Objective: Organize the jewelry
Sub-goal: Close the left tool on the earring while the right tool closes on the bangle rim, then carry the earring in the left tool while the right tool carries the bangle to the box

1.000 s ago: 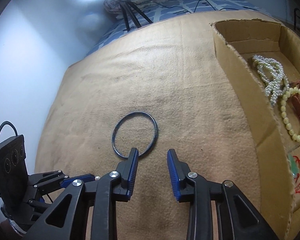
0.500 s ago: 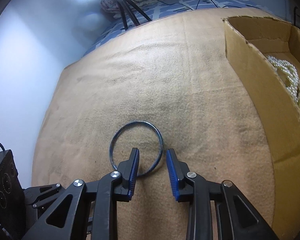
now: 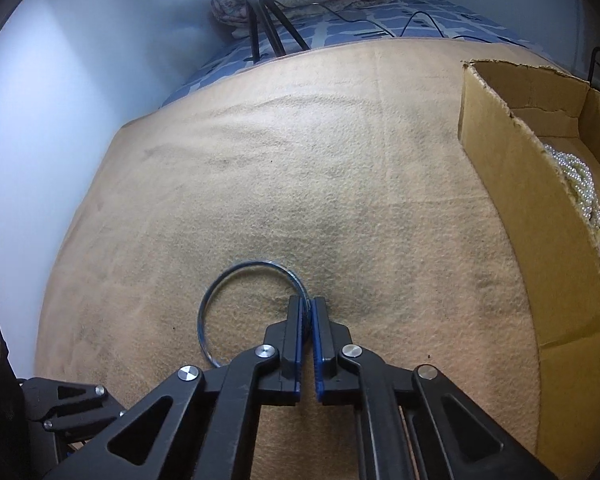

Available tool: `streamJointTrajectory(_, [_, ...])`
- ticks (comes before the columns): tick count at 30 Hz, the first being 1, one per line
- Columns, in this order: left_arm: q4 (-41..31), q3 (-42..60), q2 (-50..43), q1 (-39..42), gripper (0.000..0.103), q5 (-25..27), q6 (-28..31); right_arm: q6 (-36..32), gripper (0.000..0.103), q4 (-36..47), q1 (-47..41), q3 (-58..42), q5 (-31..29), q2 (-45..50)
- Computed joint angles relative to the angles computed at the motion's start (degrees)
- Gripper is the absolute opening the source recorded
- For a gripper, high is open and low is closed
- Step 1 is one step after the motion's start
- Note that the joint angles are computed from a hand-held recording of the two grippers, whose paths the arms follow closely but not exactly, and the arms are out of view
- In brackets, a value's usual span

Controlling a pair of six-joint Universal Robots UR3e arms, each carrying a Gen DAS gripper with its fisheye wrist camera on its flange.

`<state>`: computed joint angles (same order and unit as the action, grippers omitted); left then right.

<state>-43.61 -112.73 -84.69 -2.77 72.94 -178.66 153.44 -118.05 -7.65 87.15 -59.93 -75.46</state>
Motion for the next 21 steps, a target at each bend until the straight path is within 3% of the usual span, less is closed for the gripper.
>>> streamJointTrajectory(14, [1.13, -3.70, 5.21, -2.57, 0.006, 2.18, 0.63, -2.81, 0.001, -1.02, -1.81, 2.26, 1.64, -4.69])
streamJointTrajectory(21, [-0.85, -3.74, 8.66, -0.80, 0.006, 0.67, 0.68, -4.97, 0.001, -0.41, -2.58, 2.73, 2.90, -7.75])
